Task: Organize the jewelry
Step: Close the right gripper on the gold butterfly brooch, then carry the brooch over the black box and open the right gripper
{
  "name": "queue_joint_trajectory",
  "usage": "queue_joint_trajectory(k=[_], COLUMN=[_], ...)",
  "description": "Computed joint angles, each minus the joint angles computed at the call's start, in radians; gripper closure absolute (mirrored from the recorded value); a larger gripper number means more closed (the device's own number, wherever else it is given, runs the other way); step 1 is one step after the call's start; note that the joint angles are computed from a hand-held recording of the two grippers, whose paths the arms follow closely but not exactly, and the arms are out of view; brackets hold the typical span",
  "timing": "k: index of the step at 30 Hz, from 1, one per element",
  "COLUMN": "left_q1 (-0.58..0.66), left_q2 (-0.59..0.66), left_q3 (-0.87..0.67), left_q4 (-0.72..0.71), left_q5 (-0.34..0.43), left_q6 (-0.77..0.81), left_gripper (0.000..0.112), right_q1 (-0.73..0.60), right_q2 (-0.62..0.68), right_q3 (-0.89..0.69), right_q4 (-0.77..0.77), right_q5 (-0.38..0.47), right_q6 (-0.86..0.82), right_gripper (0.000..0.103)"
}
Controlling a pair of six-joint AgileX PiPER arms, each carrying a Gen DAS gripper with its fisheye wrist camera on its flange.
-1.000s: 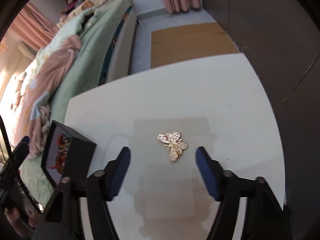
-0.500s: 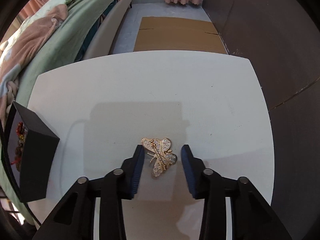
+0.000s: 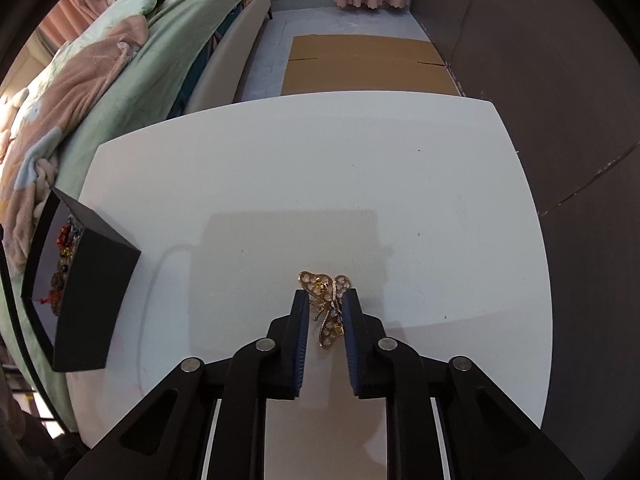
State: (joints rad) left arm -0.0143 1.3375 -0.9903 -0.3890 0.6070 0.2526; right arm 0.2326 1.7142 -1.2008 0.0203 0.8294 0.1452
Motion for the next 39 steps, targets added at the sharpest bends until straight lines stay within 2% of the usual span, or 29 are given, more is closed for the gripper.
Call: queue_joint_trajectory(k=[6, 20, 30, 34, 39], left_q1=[-0.011, 0.026, 0.113, 0.160, 0.200], left_q2=[-0.042, -0.119, -0.125, -0.110, -0.113], left_q3=[0.028, 0.076, 0.071, 0.060, 0.055], left_q4=[0.032, 0.041, -0.026, -0.064, -0.096], left_q5=[-0.014, -0.041, -0.028, 0.002, 0.003], left_q6=[-0.033, -0.056, 0.008, 0.032, 0.071], left_gripper=[0.010, 0.010, 0.010, 0.010, 0.010], right_q1=[-0.012, -0.007, 0.034, 0.060, 0.101], right_q2=[-0.041, -0.195, -0.242, -0.233, -0.195], right_q3=[0.026, 0.081, 0.073, 0.069, 0.059], right_q4=[0.018, 0.211, 0.437, 0.549, 0.668], right_q5=[-0.008, -0.087, -0.134, -0.149, -0.169], right_q6=[-0.009, -0.094, -0.260, -0.333, -0.403], right_gripper=[0.089, 0.089, 0.089, 0.089, 0.089])
